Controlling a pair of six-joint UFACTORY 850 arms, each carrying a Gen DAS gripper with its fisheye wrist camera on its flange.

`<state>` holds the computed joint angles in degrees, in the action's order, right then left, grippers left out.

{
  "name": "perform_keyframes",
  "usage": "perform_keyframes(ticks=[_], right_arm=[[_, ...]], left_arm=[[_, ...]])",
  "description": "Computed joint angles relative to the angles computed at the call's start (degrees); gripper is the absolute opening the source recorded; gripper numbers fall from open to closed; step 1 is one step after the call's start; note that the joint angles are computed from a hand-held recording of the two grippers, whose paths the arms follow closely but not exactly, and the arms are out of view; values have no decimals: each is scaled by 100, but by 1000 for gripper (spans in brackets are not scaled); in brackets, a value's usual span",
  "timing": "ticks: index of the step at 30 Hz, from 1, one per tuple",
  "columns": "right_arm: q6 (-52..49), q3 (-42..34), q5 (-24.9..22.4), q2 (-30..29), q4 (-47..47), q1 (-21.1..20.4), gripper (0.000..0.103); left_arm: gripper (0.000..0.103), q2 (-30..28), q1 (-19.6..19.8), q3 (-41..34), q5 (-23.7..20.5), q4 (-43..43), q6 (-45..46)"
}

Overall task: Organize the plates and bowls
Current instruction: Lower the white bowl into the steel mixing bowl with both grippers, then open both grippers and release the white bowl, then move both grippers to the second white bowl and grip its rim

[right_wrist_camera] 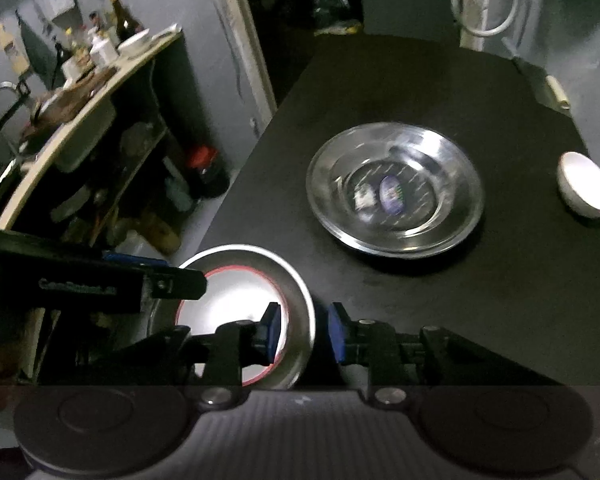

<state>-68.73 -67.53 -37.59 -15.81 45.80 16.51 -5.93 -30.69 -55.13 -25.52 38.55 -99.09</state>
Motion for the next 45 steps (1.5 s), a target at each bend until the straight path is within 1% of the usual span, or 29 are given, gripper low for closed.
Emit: perform_keyframes(ticks=[2,5,6,7,8,9,10,11,13,14,16,18,22,25,29,34,36,40,43,45], right_arm=[[-102,-14,9,-8,190,-85,30],[-238,-41,23,-12,514,-227,34],[-275,-43,42,-18,617,-265,40],[-321,-58,69,-35,725,-322,50],[-331,-57,153,-38,790,-340,57],[-353,-28,296,-23,849,-341,70],[-385,-18,421,-16,902,-355,78],[-417,-16,502,-19,967,-377,81],[-395,-30,615,-44,996,-413,92],[-368,-35,673,-54,993,-427,94],[-331,-68,759,-103,1007,-475,100],[-386,-98,785,-157,1143,-544,103],[-720,-138,913,-264,1641,-705,103],[-1121,-156,1169,-342,2246,-817,103],[-1558,-256,1566,-510,3187,-950,103],[-1465,-662,1985,-930,3683,-1047,103],[-1381,-880,2008,-1142,3831,-1086,103],[-776,-1367,1986,-1628,3787,-1127,103],[-1052,-1641,2065,-1948,4396,-1121,103],[-1581,-1781,2005,-2140,5129,-1121,103]], left_arm=[[50,23,15,-4,51,134,-104],[60,3,13,-63,80,369,-245],[66,-21,5,-106,67,467,-281],[77,-60,-6,-160,50,583,-330],[83,-99,-25,-212,26,761,-421],[92,-135,-49,-269,-16,974,-514],[98,-184,-80,-330,-71,1164,-611],[100,-230,-101,-398,-131,1310,-653],[102,-337,-122,-550,-241,1450,-605],[102,-395,-120,-630,-282,1411,-488],[102,-539,-99,-829,-397,1169,-94],[102,-688,-122,-1008,-604,1229,35],[102,-1013,-240,-1393,-1158,1574,106],[102,-1218,-268,-1662,-1373,1717,212],[102,-1519,-208,-2106,-1483,1705,642],[102,-2045,-105,-2916,-1418,1938,1168],[102,-2323,-47,-3324,-1365,1966,1428],[102,-3002,81,-4245,-1258,1798,2045],[102,-3618,213,-5081,-1138,1506,2525],[102,-4156,324,-5834,-991,1097,2986]])
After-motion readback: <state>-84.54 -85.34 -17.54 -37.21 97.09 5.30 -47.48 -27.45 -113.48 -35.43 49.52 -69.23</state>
